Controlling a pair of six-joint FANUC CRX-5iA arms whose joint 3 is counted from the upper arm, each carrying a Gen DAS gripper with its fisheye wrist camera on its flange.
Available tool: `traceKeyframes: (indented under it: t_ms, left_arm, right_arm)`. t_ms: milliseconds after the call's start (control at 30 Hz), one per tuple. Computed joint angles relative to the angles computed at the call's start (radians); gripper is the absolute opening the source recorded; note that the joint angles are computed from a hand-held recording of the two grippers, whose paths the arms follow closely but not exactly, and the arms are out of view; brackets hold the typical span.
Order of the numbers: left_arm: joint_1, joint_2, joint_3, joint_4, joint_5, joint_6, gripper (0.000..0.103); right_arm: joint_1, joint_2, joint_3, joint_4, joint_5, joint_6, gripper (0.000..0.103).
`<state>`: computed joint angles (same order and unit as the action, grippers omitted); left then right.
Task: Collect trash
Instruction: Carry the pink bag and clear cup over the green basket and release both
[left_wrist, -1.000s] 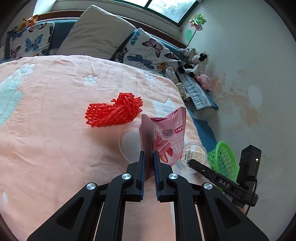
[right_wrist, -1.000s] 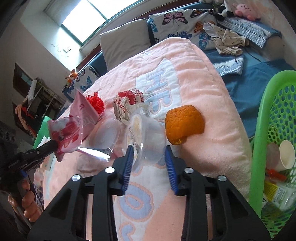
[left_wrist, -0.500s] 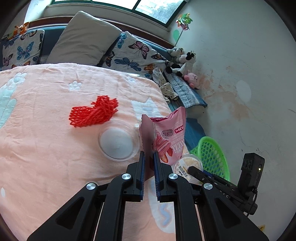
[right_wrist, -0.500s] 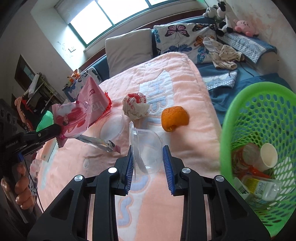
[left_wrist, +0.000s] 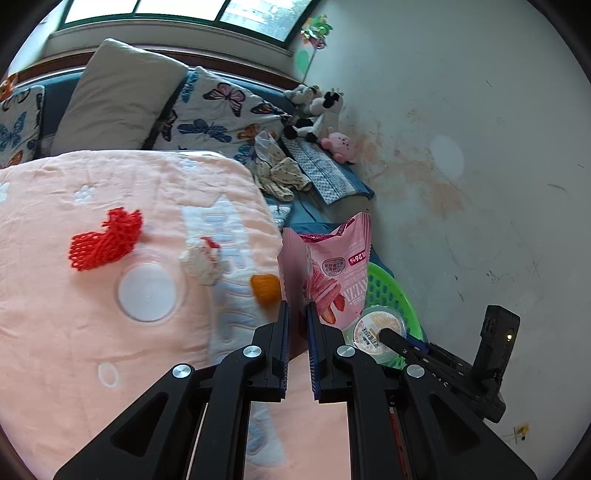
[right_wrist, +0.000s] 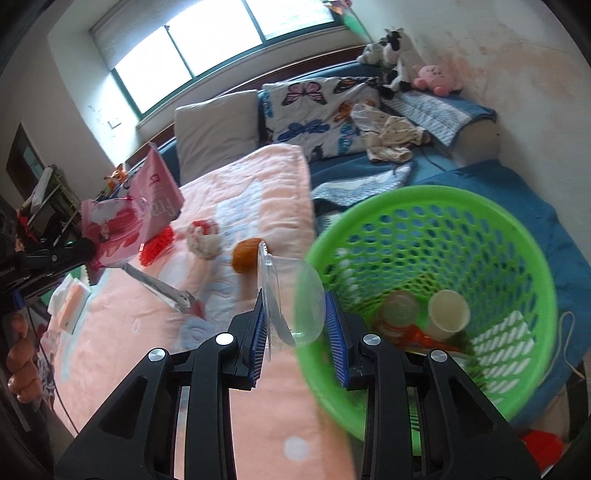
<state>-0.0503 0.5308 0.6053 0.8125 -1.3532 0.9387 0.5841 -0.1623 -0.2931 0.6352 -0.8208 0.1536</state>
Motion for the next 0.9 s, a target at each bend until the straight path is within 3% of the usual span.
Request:
traceKeyframes:
  t_ms: [367, 500, 900]
  left_arm:
    - [-0.098, 0.029, 0.052, -0.025, -0.029, 0.031, 0.009]
    - [-0.132, 0.032, 0.063, -0.037, -0.028, 0.037, 0.009]
    - [-0.215, 0.048, 0.083, -0.114, -0.026, 0.063, 0.009]
  right_arm:
    - [-0.015, -0.095, -0.100, 0.039, -0.092, -0.083, 0.034]
    - [-0.019, -0.125, -0.135, 0.049, -0.100, -0.121, 0.050]
    - [0.019, -0.226, -0.213, 0.117, -0.166, -0.204, 0.057]
